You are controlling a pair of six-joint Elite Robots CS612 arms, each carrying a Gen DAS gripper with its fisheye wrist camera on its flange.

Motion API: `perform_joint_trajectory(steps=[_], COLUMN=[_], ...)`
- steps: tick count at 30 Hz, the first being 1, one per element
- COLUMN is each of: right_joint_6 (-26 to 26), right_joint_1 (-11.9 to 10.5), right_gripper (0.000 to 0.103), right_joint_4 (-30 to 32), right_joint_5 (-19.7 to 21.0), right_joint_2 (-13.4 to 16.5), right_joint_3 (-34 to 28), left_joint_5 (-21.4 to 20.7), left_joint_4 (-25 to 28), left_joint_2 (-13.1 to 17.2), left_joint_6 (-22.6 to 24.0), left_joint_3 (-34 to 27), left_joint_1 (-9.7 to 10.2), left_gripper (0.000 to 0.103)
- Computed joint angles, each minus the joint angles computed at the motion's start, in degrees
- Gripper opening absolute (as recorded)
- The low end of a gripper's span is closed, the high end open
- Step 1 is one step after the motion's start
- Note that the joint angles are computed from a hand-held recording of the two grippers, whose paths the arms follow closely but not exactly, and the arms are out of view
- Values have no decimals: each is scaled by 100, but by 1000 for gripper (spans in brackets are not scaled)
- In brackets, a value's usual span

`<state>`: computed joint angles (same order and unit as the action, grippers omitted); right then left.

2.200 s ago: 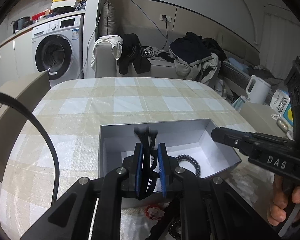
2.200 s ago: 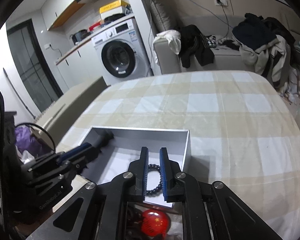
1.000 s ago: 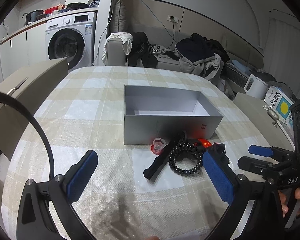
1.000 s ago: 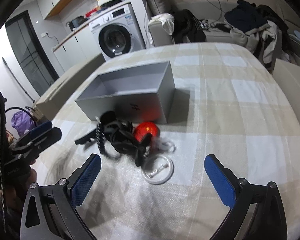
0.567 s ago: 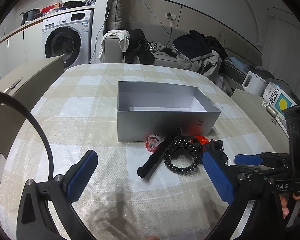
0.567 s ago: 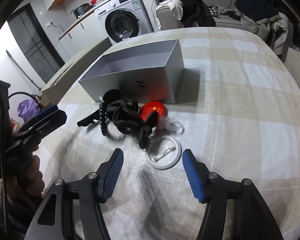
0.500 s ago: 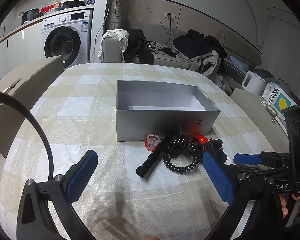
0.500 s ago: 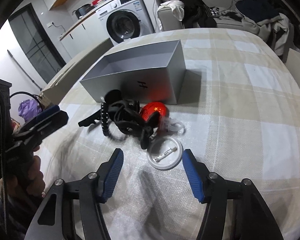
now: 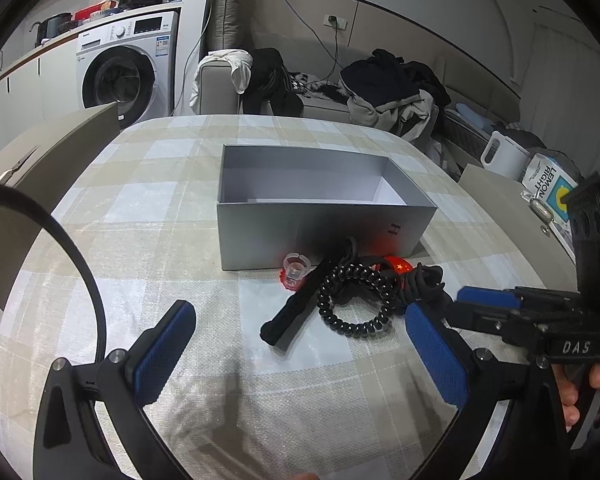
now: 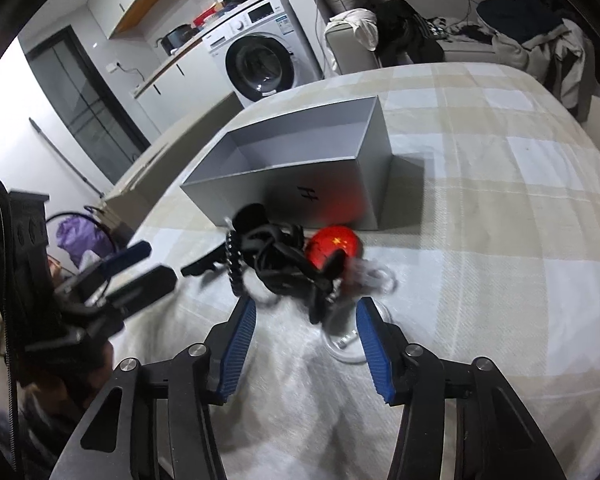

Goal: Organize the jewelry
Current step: 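Grasp the black hair tie with the right tool while the left tool grasps another coiled bracelet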

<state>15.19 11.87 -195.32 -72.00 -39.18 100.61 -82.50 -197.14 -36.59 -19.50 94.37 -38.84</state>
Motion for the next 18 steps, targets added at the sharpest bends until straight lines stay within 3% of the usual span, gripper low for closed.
perform_joint_trajectory(steps=[11,18], right_joint_6=[386,365], right_joint_1=[-17,41], right_gripper=[50,50], right_joint_4=[131,185], right_joint_5=[242,104], right_joint_2=[117,134], right_joint_3=[-247,-336], left_joint_5=[4,0], left_joint_4=[38,61], left_joint_2=[1,19], left_joint_6=[-9,-12], left_joint_3=[3,-26], left_joint_1=[0,4], left_gripper=[102,102])
